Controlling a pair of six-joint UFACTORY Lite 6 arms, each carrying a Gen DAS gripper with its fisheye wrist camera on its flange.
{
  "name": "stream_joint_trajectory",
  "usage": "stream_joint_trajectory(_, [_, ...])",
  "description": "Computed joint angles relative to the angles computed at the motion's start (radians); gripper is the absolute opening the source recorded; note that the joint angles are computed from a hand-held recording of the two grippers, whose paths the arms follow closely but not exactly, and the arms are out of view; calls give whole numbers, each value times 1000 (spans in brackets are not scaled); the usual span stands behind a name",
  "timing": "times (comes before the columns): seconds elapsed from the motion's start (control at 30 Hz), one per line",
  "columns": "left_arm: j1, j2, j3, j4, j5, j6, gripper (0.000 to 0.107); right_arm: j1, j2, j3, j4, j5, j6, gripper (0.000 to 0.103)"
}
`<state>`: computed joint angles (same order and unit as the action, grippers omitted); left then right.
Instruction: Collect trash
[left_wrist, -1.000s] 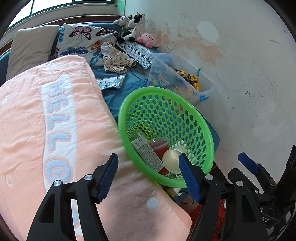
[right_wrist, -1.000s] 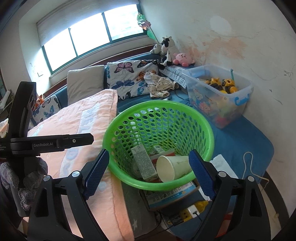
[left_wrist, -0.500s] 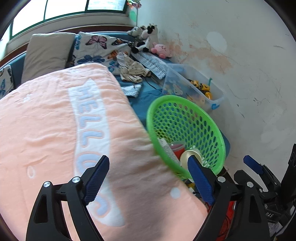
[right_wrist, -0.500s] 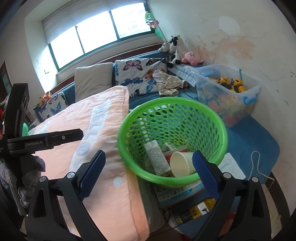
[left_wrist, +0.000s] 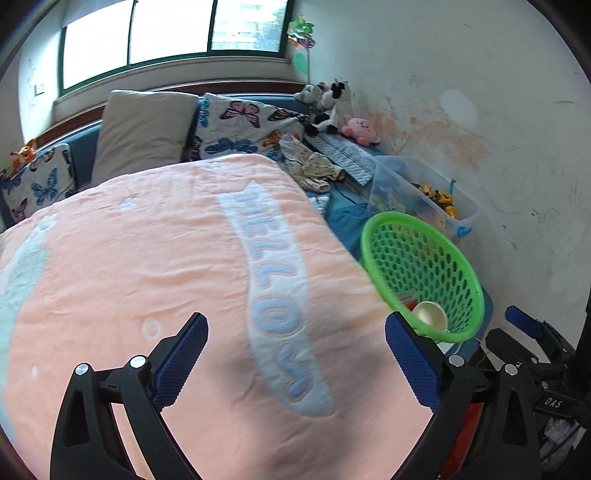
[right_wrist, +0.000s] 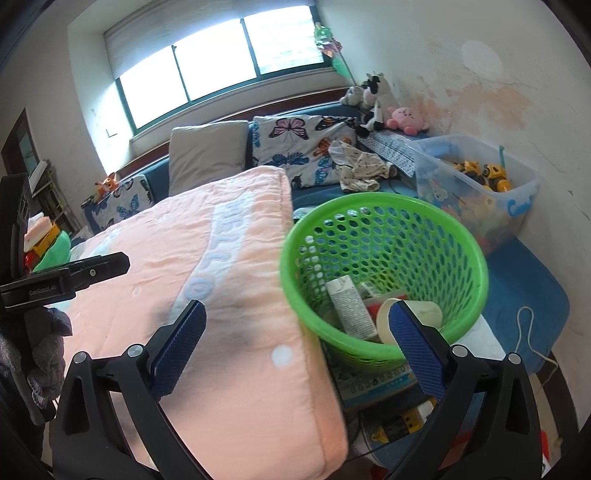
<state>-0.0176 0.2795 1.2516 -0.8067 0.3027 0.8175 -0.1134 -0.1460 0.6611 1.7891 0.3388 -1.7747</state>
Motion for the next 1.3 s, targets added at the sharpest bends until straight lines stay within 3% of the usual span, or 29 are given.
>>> stream_joint_trajectory(0.27, [101, -114, -137, -104, -11, 124, 95, 156, -66, -39, 211, -132, -191, 98])
stream_joint_trajectory(0.53, [173, -219, -266, -119, -66, 161, 96, 222, -79, -64, 339, -135, -274, 98])
stream_joint_trajectory(0.9, [303, -368, -446, -270, -107, 343, 96, 362, -97, -85, 805, -188, -706, 98])
stream_joint_trajectory(1.3, [386, -466, -546, -295, -136, 400, 96, 451, -104, -98, 1065, -195, -948, 98])
